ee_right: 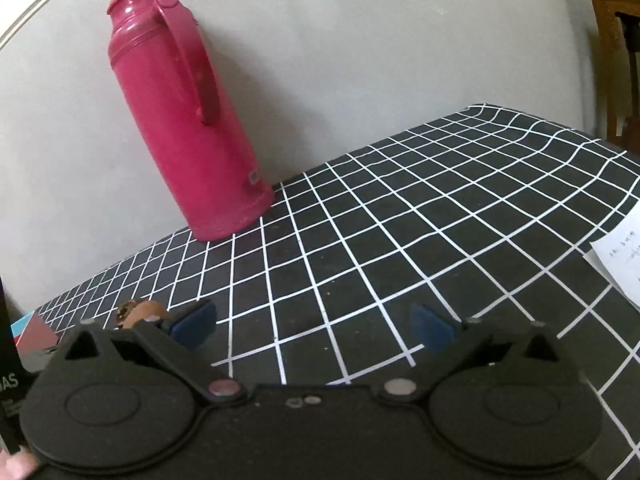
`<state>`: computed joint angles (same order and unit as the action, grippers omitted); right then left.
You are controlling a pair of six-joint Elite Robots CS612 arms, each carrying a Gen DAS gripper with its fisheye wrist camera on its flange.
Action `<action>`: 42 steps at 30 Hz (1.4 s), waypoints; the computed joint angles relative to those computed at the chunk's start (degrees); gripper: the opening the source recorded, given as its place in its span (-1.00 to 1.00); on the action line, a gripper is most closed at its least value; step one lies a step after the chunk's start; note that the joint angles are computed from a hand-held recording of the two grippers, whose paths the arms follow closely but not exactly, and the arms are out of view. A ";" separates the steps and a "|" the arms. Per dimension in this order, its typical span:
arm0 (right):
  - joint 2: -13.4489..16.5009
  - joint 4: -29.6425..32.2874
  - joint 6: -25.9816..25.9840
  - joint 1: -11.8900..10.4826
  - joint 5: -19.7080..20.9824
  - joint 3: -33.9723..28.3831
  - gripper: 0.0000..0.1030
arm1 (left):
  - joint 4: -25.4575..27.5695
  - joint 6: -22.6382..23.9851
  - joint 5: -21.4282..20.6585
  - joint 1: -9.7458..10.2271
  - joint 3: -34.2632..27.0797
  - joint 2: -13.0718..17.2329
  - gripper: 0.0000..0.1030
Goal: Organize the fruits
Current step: 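Carry the kiwi into the red box and open the left gripper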
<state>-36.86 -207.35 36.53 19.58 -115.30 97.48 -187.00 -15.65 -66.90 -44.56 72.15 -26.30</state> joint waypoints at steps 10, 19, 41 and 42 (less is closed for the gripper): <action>0.15 0.80 0.18 0.13 0.08 -0.48 0.99 | -2.82 -0.68 0.14 -0.01 3.12 -1.59 0.04; 0.59 1.43 -0.46 0.71 0.82 -2.21 0.99 | -9.41 -0.39 2.61 0.40 9.17 -5.26 0.04; 5.90 5.15 -8.38 5.55 10.37 -15.94 1.00 | -9.35 -15.62 18.54 6.79 24.16 -13.06 0.04; 6.20 5.57 -8.83 5.74 10.62 -16.63 1.00 | -8.73 -16.29 18.60 7.05 24.23 -13.06 0.04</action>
